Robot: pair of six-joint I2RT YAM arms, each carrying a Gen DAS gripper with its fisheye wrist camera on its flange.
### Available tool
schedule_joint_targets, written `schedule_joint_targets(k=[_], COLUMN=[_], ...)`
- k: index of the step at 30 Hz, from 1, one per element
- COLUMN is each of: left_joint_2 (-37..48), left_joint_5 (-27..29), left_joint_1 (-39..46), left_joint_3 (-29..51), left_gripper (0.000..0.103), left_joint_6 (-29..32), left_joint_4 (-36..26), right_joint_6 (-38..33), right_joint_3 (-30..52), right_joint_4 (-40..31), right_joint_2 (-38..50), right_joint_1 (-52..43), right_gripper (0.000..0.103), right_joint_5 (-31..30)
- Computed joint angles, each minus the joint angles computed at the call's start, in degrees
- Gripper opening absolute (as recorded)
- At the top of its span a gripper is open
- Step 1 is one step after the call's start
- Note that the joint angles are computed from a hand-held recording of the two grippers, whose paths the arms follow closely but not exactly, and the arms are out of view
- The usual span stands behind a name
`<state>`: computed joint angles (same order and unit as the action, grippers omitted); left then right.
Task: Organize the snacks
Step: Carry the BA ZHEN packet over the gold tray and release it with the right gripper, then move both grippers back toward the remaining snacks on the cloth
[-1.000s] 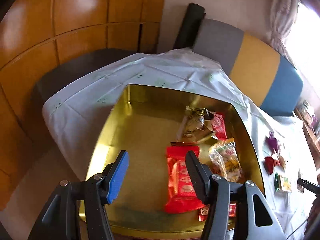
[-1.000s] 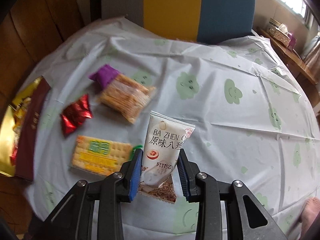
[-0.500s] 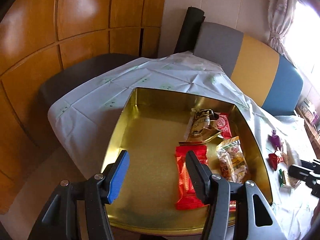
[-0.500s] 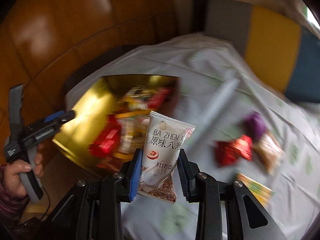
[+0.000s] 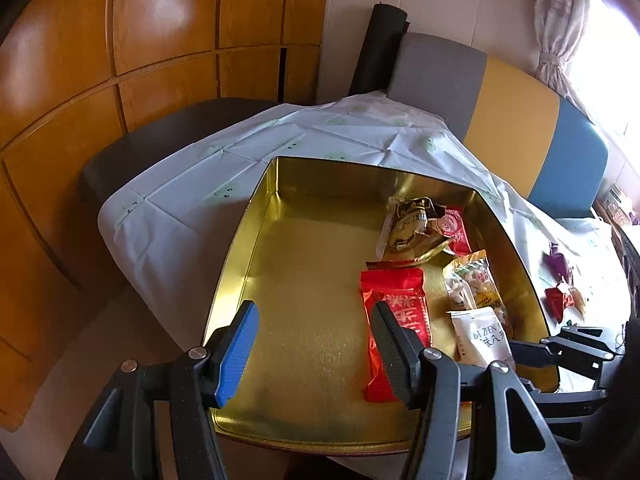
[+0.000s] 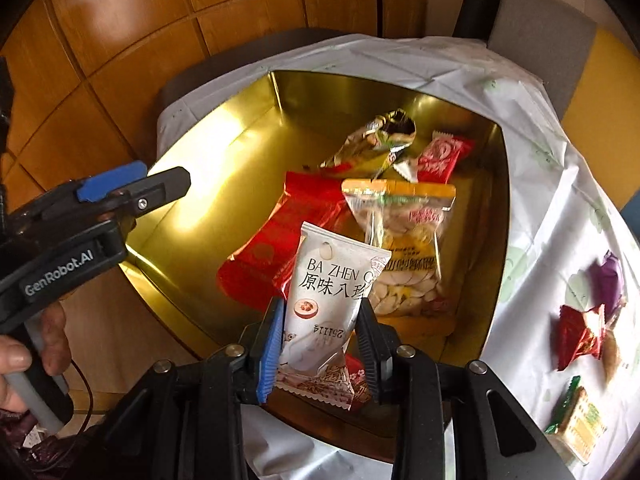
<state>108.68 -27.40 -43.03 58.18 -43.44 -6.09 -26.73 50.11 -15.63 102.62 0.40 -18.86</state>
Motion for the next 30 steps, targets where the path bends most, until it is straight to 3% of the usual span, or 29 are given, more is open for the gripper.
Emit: schedule_joint_targets(k=[3, 5, 12, 25, 28, 30], left_joint_2=[0.02, 0.03, -0.16, 0.55, 0.55, 0.63], left_joint_5=[-0.27, -0.36, -0.86, -0.93, -0.88, -0.83], left_joint_1=[-0.26, -0.50, -1.24, -2.57, -2.72, -2.84], left_joint_3=[0.02, 0.15, 0.65, 2.03, 1.96, 2.03], left_gripper=[0.059, 0.059, 0.059, 0.059, 0.059, 0.059], left_joint_6=[-0.17, 0.02, 0.71, 1.78, 2.00, 2.29], left_joint_4=[-0.01, -0.10, -0.43, -1.16, -0.80, -0.62], right_joint_6=[0.47, 0.42, 0.56, 0.53, 1.56, 2.25], right_joint_3=[-0.93, -1.53, -3.24, -6.27, -6.84, -6.89], right_joint_4=[0.02, 0.31, 1.20, 3.30, 4.22, 4.56], right_joint_2=[-1.14, -2.07, -5.93, -10.55, -11.28, -11.46], right_joint_1=[-0.70, -1.50, -3.38, -7.15, -8.26, -8.68], right_gripper=[0.044, 0.055, 0.056, 0.067, 0.080, 0.080], right_joint_5=[-1.46, -2.62, -4.30, -4.29, -5.08, -5.27])
